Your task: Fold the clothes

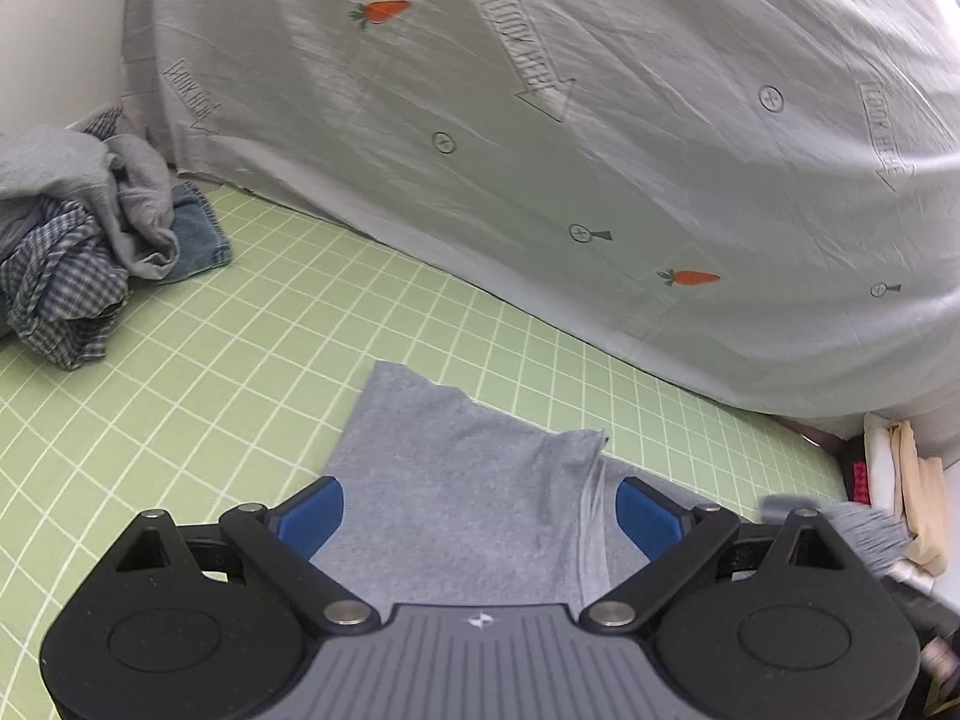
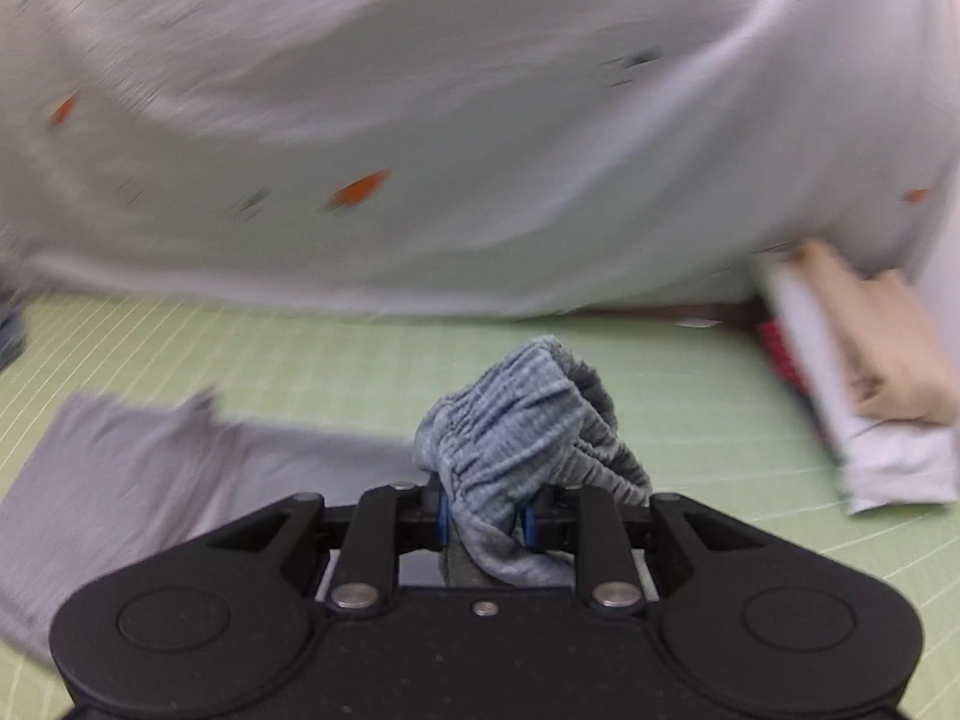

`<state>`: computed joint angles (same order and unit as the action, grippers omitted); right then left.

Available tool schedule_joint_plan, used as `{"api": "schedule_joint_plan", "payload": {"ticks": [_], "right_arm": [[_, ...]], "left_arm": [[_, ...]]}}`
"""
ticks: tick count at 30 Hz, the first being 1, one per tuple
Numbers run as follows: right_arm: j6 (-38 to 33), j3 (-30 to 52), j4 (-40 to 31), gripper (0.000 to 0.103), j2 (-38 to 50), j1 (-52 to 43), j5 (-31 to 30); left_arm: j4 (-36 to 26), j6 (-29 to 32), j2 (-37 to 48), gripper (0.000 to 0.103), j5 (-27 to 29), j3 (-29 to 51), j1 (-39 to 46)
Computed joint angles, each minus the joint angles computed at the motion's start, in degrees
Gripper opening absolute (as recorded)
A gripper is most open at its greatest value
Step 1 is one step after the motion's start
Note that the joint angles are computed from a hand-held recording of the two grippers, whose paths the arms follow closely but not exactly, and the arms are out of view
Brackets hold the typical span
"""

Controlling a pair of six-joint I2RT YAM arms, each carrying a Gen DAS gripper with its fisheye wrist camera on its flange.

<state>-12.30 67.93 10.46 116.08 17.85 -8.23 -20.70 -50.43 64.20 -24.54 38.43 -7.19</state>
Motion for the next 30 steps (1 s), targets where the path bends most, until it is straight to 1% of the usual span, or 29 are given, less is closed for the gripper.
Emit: {"api": "schedule_joint_plan", "payload": {"ticks": [1, 5, 7, 8, 9, 10, 12, 13, 15, 16, 17, 19, 21, 23, 24, 25, 26, 28, 29, 30], "right_arm": [[0.0, -1.3, 0.3, 0.023, 0.2, 1.8, 0.6], [0.7, 0.1, -7.0, 0.027, 5.2, 6.1, 5.0], [1.6, -1.1, -7.2, 0.036, 4.3, 6.1, 4.8], [2.2, -1.9, -6.9, 0.044, 3.3, 6.1, 4.5], [3.2, -2.7, -6.5, 0.049, 2.1, 5.6, 3.7], [4.8, -3.4, -6.0, 0.052, 1.0, 5.0, 2.7], [8.7, -4.4, -5.2, 0.063, -1.0, 3.8, 1.2], [10.6, -4.8, -4.8, 0.066, -2.0, 3.2, 0.5], [14.6, -4.9, -4.2, 0.079, -3.3, 2.2, -0.2], [16.3, -4.8, -3.9, 0.083, -3.5, 1.9, 0.4], [17.7, -3.9, -4.0, 0.084, -2.9, 1.9, 1.2], [19.1, -0.1, -6.5, 0.084, -0.2, 1.7, 1.8], [20.6, 5.1, -10.2, 0.085, 3.9, 2.0, 2.7], [22.2, 10.8, -15.1, 0.091, 8.2, 2.4, 2.4], [22.9, 13.7, -17.5, 0.091, 10.4, 2.6, 2.2], [23.7, 14.8, -17.5, 0.091, 11.7, 2.9, 1.9], [24.1, 15.4, -17.1, 0.088, 12.6, 3.1, 1.9], [23.7, 17.2, -17.2, 0.059, 14.1, 4.0, 2.8], [22.3, 17.5, -17.2, 0.029, 14.0, 4.5, 2.8], [20.8, 17.8, -17.2, 0.017, 14.0, 5.0, 2.8]], "left_arm": [[0.1, 0.3, -0.7, 0.097, 0.5, -0.6, 0.5], [0.4, 1.8, -2.5, 0.097, 1.8, -2.0, 2.4], [0.7, 2.8, -3.3, 0.098, 1.9, -2.6, 3.1], [0.9, 3.4, -3.4, 0.098, 2.1, -2.9, 3.6], [1.1, 4.0, -3.4, 0.100, 2.4, -3.1, 4.2], [1.4, 4.4, -3.3, 0.100, 2.9, -3.2, 4.8], [2.1, 5.3, -3.3, 0.100, 4.4, -3.8, 6.5], [2.6, 5.8, -3.1, 0.100, 5.3, -4.0, 7.4], [3.5, 7.0, -2.3, 0.100, 6.7, -4.1, 9.1], [3.9, 7.6, -1.7, 0.100, 7.2, -4.0, 9.8], [4.3, 8.2, -0.9, 0.100, 7.8, -3.9, 10.5], [5.1, 9.6, 0.7, 0.100, 9.1, -3.6, 11.8], [6.0, 11.1, 2.4, 0.100, 9.7, -3.2, 13.1], [6.8, 12.5, 4.0, 0.100, 10.2, -2.8, 14.3], [7.2, 13.3, 4.9, 0.100, 10.3, -2.6, 14.9], [7.7, 14.1, 5.6, 0.100, 10.6, -2.4, 15.7], [8.3, 14.8, 6.2, 0.100, 11.2, -2.4, 16.5], [9.3, 16.0, 7.4, 0.100, 12.3, -2.3, 17.9], [9.8, 16.7, 8.0, 0.100, 12.8, -2.3, 18.6], [10.4, 17.0, 8.4, 0.100, 13.4, -2.5, 19.3]]}}
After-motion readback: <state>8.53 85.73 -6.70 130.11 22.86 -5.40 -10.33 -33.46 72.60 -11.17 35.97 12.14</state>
